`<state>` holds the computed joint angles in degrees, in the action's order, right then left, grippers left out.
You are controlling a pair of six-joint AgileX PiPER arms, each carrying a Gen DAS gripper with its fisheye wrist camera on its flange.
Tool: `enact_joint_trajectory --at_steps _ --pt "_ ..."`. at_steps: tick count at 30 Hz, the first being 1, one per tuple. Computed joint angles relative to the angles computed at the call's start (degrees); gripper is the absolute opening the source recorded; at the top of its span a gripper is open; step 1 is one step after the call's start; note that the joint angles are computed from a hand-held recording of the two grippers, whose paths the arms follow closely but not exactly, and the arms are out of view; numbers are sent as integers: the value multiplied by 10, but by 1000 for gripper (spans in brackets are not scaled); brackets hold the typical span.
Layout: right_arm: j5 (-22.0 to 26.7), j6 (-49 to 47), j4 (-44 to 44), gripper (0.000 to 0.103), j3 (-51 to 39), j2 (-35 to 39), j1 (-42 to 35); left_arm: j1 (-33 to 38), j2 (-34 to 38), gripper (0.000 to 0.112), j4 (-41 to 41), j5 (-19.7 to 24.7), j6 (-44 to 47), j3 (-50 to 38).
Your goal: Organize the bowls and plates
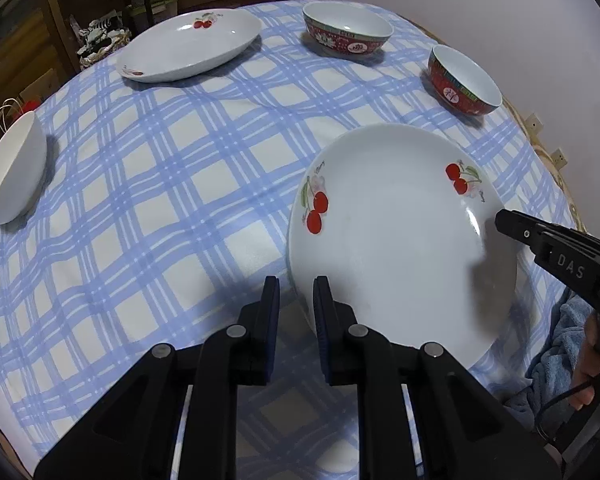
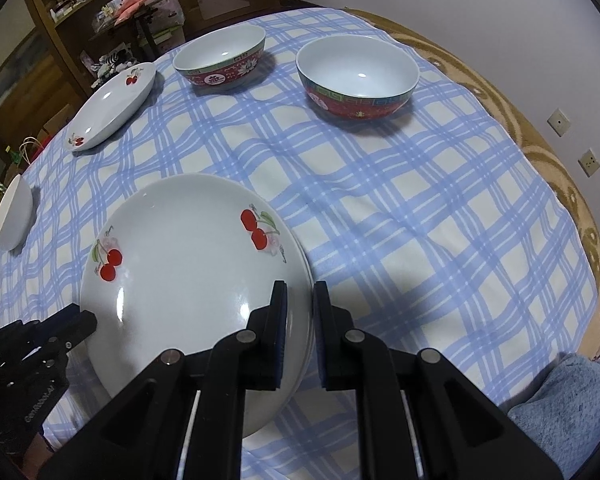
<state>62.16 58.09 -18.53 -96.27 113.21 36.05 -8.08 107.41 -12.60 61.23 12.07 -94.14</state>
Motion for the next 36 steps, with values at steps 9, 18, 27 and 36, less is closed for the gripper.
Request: enact_joint_trajectory --at_steps 9,18,27,36 --pt "-1 14 -5 13 4 -4 4 19 -39 18 21 -17 -11 30" --pt "-14 39 -39 26 11 -28 27 48 -75 20 42 -4 -25 42" --pt "-43 83 -98 39 23 -62 63 74 -113 30 59 6 -19 46" --pt "-18 98 -162 59 -19 -63 95 113 -125 57 52 29 11 6"
